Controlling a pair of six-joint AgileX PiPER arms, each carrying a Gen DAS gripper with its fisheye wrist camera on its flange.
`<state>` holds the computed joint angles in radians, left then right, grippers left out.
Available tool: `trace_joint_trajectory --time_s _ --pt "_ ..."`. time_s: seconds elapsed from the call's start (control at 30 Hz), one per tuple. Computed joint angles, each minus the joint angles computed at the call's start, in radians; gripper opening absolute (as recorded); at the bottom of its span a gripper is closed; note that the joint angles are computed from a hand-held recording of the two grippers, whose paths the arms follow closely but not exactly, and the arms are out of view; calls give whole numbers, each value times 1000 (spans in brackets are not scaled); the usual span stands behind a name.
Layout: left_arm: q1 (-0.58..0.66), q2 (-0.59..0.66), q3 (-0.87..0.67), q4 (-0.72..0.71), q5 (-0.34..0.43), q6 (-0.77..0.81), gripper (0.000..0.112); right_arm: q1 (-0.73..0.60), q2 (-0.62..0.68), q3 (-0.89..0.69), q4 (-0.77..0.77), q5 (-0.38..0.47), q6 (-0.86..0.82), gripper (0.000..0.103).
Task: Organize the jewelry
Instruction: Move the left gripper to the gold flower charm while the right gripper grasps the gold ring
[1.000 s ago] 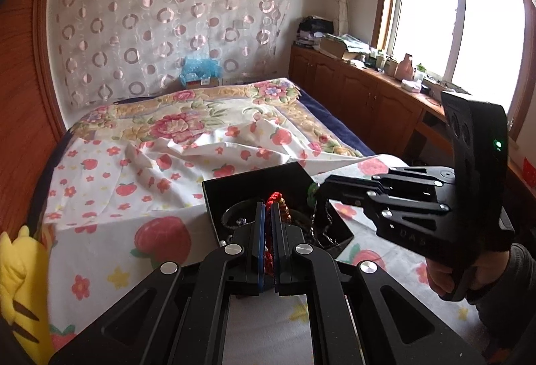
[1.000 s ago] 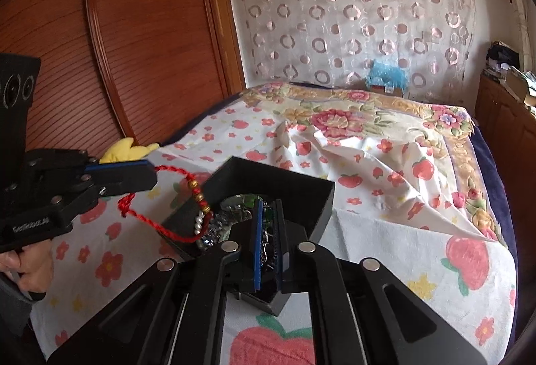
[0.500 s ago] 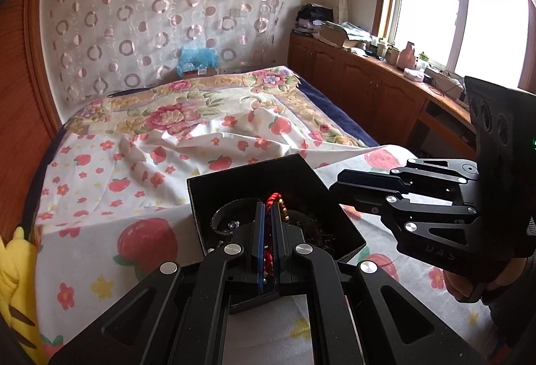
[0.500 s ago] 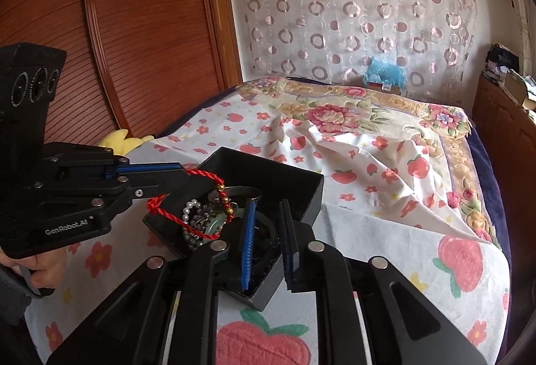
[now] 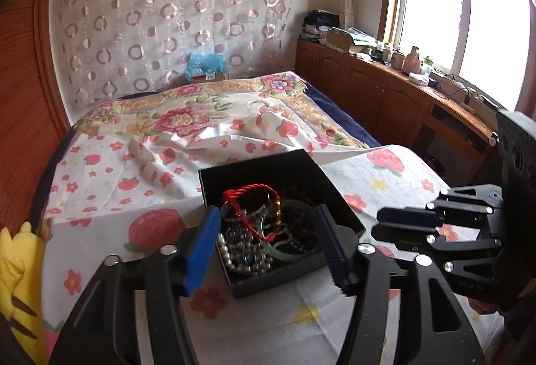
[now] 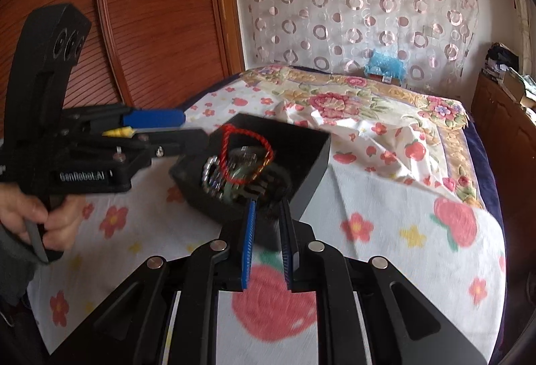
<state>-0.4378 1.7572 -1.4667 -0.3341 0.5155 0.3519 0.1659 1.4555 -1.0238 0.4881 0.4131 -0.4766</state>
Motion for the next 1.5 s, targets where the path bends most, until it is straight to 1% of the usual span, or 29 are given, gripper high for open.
trace_joint_trajectory --time_s 0.13,0.23,0.33,0.43,0.6,0.8,0.87,0.9,1.03,1.13,1.17,1.2,1.23,1.3,1.33,1.37,1.43,1.47,1.5 --pt "-3 -57 87 30 -37 -28 81 32 -41 70 -49 -15 51 16" --pt "-8 -94 141 68 -51 -64 88 56 -63 113 -73 -19 87 16" --pt "-3 -128 196 74 -57 -63 90 86 -82 153 -115 -25 136 17" --pt "6 -162 254 73 -59 -57 90 116 -90 179 -149 -24 172 26" --pt "25 -228 365 86 -70 -55 90 168 -108 209 -210 -17 231 27" --pt "56 -290 453 61 -47 -7 90 221 -97 207 -257 3 283 29" --pt "67 -305 477 43 -39 12 90 237 -93 205 -284 6 304 39" --pt "67 -306 486 41 -39 13 90 245 -88 202 -301 9 317 40" --pt "58 -317 514 45 -39 13 90 282 -67 186 -428 33 427 40" --pt "44 -329 536 33 -47 24 90 292 -59 185 -473 32 463 40" --pt "37 -332 544 28 -48 28 90 293 -51 173 -473 46 459 39" --pt "28 -334 550 23 -48 33 90 292 -50 169 -456 55 429 35" --pt "19 -336 554 29 -50 29 90 292 -48 161 -455 66 421 25" --pt "-4 -346 568 52 -57 13 90 308 -48 157 -509 72 464 25" --pt "-16 -352 575 64 -62 5 89 307 -51 161 -506 70 460 25" --pt "-23 -359 583 72 -66 0 88 303 -55 165 -500 71 457 25" --pt "-40 -367 593 102 -65 -22 79 298 -66 174 -518 68 474 25" --pt "-41 -367 595 105 -64 -21 77 295 -70 179 -521 65 480 25" --pt "-42 -367 599 100 -60 -14 71 283 -79 188 -504 60 468 24"
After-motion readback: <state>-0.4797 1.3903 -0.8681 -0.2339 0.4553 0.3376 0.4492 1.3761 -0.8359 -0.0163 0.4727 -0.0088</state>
